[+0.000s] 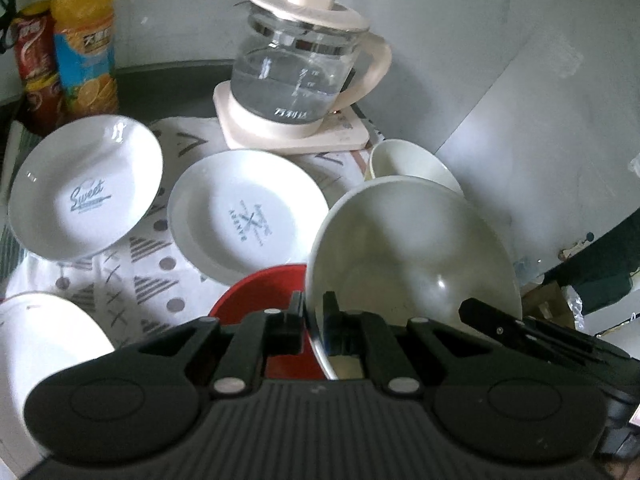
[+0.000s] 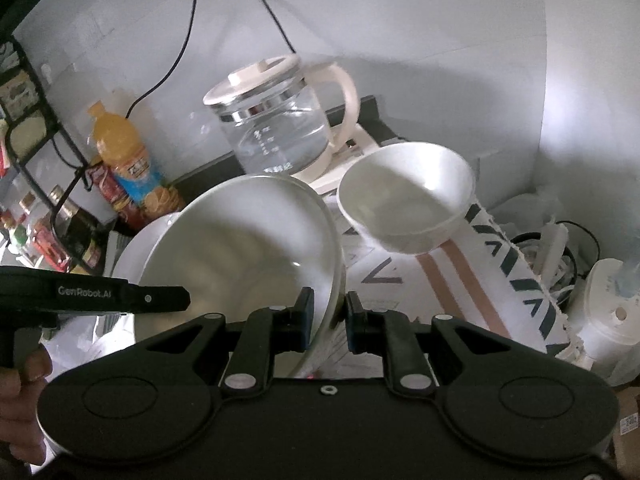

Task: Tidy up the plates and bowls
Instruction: 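Carry the large white bowl with both tools and lower it into the red bowl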

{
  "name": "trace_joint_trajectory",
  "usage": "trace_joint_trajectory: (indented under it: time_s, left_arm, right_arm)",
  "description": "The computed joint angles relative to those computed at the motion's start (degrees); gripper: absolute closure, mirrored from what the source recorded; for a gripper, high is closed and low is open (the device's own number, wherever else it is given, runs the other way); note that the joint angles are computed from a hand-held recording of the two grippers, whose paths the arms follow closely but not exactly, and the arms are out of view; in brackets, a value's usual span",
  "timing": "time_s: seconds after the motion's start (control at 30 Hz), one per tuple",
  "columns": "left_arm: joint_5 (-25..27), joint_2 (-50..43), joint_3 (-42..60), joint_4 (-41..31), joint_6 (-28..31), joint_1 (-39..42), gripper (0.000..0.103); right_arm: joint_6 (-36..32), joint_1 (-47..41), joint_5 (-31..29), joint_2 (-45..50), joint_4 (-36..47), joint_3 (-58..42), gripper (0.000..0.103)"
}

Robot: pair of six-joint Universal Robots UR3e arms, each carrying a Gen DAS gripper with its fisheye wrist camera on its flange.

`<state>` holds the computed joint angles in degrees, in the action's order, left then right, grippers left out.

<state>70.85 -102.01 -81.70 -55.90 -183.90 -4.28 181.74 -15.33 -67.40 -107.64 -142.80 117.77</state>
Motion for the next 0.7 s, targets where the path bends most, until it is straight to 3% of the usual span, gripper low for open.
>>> trace_joint_trajectory:
  time_s: [0.33,0.7]
  left_arm:
    - [-0.72,4.56,-6.48,-0.91,1.23,2.41,0.098]
    - [-0.52,4.85,-9.64,-1.56,2.66,3.73,0.097]
  right_arm:
    - [0.32,4.55,-2.7,-0.02,1.69,0.17,0.083]
    - [1.65,9.26,-6.73,2.79,1.55,-0.69,0.073]
